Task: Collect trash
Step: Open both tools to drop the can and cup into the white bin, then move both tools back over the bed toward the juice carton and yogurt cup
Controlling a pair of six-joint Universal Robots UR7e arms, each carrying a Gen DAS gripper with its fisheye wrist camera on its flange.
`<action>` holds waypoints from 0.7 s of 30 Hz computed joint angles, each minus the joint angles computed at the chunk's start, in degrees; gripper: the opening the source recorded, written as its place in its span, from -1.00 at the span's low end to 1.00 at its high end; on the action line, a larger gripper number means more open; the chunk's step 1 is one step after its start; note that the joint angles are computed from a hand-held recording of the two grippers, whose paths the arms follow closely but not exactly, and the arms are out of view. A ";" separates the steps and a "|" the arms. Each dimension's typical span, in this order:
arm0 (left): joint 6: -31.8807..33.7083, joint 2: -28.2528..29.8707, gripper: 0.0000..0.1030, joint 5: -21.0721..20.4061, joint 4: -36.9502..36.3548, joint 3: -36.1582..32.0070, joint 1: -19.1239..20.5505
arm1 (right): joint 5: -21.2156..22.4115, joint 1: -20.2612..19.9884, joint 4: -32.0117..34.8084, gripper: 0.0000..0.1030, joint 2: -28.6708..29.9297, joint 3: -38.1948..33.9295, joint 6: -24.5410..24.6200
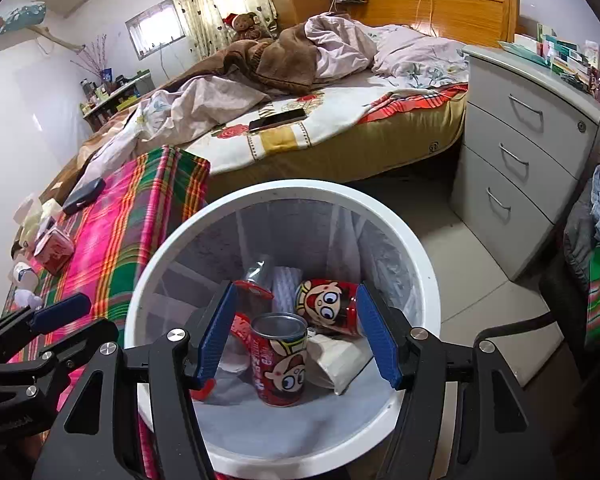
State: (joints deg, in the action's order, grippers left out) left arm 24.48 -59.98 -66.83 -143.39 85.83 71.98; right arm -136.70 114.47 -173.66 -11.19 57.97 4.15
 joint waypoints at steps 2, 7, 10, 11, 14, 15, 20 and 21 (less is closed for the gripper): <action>-0.14 -0.58 0.22 0.29 -0.26 0.31 0.15 | 0.01 0.20 -0.12 0.23 0.23 -0.30 -0.09; 0.72 -2.26 0.22 1.58 -2.67 1.74 0.50 | 0.09 0.84 -0.36 0.23 1.03 -1.20 -0.83; 0.16 -3.14 0.22 1.23 -2.47 1.74 1.11 | 0.59 1.30 -0.31 0.23 1.81 -2.23 -1.44; -0.03 -3.46 0.22 1.32 -2.58 1.84 1.30 | 0.72 1.44 -0.29 0.23 2.10 -2.56 -1.53; -0.19 -4.30 0.22 1.63 -3.23 2.05 1.77 | 1.42 1.84 0.08 0.23 3.05 -3.86 -2.02; -0.13 -4.61 0.22 1.93 -3.67 2.21 1.89 | 1.63 2.00 0.31 0.23 3.47 -4.47 -2.26; 0.60 -5.83 0.22 3.29 -5.36 2.93 2.68 | 3.04 2.77 1.41 0.23 5.55 -7.76 -3.91; 0.36 -6.02 0.22 3.25 -5.04 2.78 2.96 | 3.24 2.91 1.47 0.23 5.92 -8.33 -4.27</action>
